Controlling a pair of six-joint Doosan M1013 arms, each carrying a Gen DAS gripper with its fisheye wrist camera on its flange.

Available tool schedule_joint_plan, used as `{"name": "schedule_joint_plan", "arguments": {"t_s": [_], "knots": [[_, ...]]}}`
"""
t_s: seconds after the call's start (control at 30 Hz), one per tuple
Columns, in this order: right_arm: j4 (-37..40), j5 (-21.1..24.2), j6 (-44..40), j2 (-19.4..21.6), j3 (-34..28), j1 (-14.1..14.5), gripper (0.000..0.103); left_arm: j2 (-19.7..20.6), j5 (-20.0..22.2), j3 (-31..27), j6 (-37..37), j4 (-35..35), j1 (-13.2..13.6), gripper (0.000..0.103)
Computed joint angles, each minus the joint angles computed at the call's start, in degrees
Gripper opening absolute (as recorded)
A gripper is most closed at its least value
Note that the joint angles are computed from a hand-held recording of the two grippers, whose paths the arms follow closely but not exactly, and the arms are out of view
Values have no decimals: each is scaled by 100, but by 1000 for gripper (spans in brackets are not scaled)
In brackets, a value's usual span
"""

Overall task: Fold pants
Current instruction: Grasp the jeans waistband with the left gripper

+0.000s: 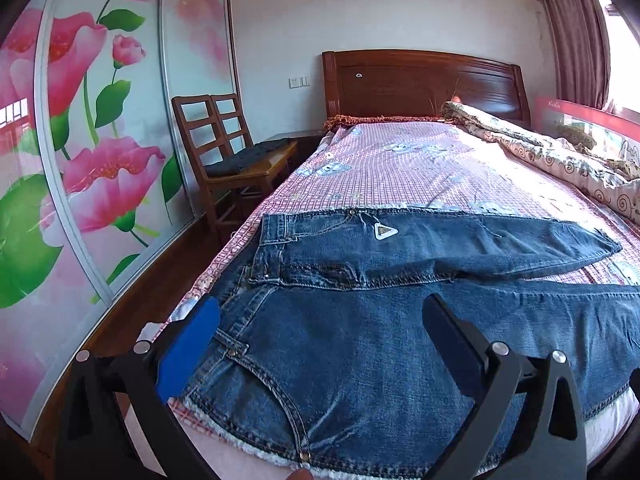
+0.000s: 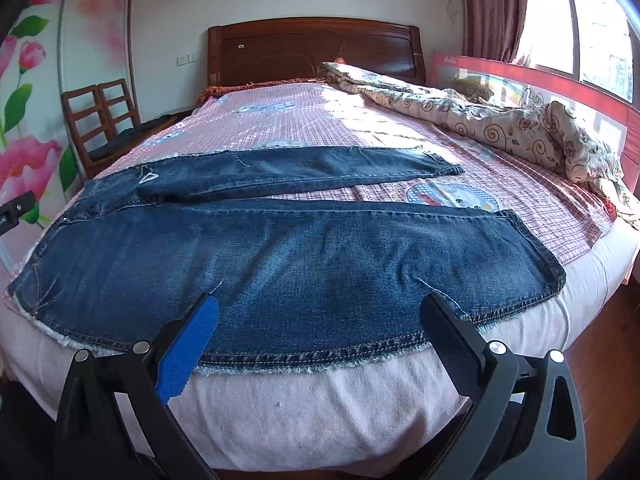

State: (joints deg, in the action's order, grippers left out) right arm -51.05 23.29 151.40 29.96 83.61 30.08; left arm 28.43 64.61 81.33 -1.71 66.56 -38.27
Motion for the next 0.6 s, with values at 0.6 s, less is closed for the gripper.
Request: {"name": "schedule_joint_plan", "arguments": {"t_s": [0.6], "knots": [[1503,347,-1885,288,-504,88,100,471,-2637,-1067,4881,-5580,2599,101]]}}
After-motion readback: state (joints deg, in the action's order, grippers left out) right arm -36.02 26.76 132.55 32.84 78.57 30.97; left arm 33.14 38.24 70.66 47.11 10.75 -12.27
